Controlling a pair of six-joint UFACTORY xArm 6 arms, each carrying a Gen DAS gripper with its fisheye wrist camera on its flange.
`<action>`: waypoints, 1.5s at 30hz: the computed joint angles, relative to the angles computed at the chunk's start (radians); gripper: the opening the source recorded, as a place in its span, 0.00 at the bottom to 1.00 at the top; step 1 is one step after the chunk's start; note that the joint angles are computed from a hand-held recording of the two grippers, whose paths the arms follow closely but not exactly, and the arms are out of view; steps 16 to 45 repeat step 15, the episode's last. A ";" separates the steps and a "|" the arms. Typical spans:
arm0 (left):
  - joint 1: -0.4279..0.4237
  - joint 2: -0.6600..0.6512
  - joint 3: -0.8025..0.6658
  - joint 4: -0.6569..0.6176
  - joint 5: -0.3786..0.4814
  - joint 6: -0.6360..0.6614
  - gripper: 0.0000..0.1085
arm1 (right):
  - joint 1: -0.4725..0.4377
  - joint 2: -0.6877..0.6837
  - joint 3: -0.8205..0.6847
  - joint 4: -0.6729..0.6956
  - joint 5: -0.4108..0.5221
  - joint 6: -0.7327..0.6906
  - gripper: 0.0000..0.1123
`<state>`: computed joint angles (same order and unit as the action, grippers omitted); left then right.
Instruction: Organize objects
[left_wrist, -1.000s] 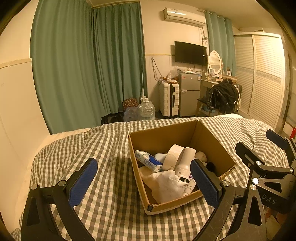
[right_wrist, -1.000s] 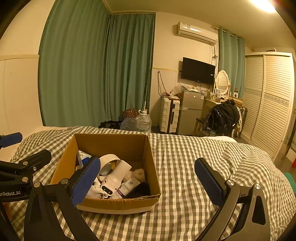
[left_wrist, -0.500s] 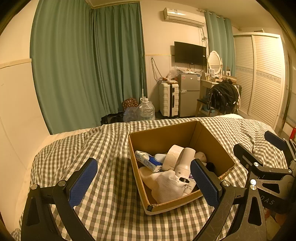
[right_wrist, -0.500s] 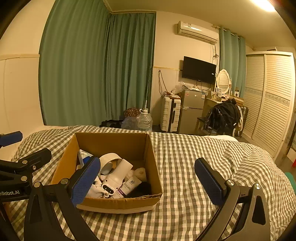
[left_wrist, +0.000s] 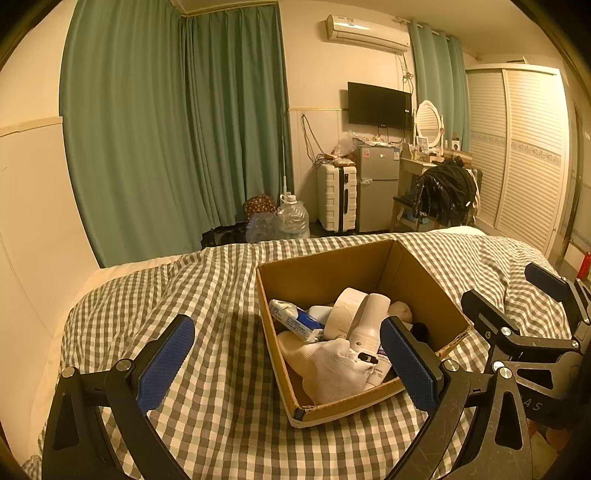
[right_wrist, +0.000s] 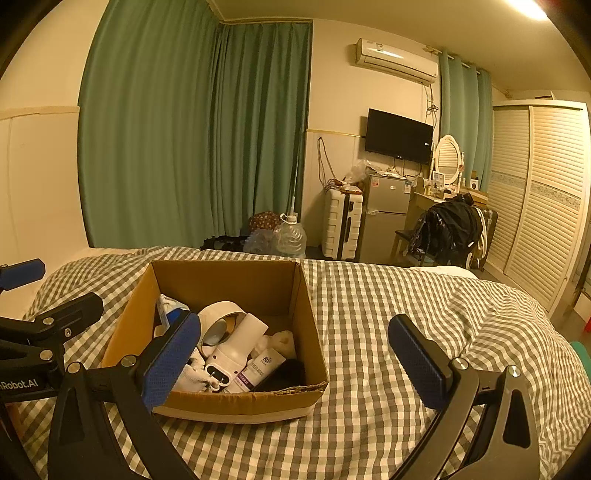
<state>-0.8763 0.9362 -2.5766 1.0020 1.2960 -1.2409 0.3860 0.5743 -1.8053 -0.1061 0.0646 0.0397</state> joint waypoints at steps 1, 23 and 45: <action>0.000 0.000 -0.001 0.000 0.000 0.000 0.95 | 0.000 0.000 0.000 0.000 0.000 0.000 0.91; 0.006 -0.027 0.046 -0.012 -0.023 -0.008 0.95 | 0.001 0.006 0.000 -0.005 0.001 0.003 0.91; 0.006 -0.027 0.046 -0.012 -0.023 -0.008 0.95 | 0.001 0.006 0.000 -0.005 0.001 0.003 0.91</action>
